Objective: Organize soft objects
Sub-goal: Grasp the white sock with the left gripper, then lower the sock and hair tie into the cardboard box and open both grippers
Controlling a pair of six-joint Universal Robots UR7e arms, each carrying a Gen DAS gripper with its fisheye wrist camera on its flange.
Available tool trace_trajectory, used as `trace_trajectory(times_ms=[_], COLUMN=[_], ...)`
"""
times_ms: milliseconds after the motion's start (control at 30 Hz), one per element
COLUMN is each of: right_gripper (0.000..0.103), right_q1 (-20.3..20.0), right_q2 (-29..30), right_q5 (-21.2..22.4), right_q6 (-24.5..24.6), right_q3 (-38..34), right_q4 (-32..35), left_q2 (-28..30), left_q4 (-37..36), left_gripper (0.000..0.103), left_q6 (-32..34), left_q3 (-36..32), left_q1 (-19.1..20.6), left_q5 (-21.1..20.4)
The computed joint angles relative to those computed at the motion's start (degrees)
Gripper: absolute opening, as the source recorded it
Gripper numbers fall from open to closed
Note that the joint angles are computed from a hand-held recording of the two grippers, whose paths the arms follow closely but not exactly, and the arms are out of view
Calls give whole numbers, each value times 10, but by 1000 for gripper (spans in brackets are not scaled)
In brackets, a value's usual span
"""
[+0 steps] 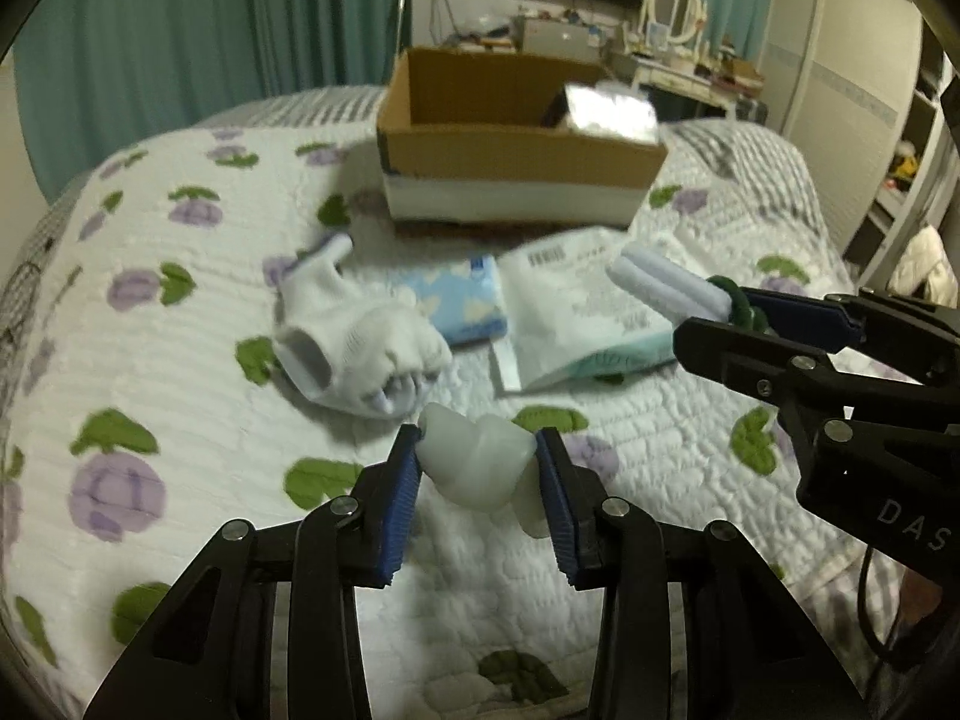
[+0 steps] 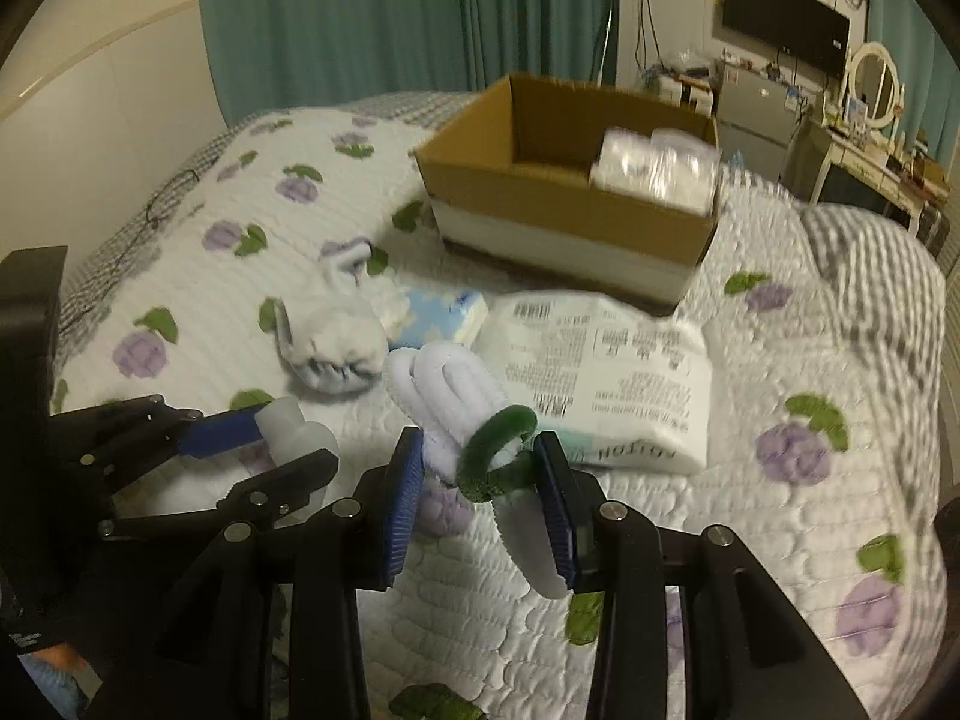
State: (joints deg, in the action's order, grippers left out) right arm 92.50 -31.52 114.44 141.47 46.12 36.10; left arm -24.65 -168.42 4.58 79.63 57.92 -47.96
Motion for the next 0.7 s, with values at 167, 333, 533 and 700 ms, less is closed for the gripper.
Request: trace_trajectory(times_ms=[167,333,533,700], right_gripper=[37,37,37,37], right_q1=[15,28,41,49], right_q2=[-16,-21,-13,17], right_q5=[0,2,-4,-11], right_q6=[-15,-33,-54,-69], right_q3=[6,-11,-70,-168], right_q4=[-15,-20,-11,15], left_q2=[-11,-9,16,48], left_q4=[-21,-44,-61,-39], left_gripper=[38,38,38,38], left_q6=[12,50,114,144], left_q3=[-6,-37,-109,-191], left_q1=[-8,-20,-28,-26], left_q5=[-2,0,0,-15])
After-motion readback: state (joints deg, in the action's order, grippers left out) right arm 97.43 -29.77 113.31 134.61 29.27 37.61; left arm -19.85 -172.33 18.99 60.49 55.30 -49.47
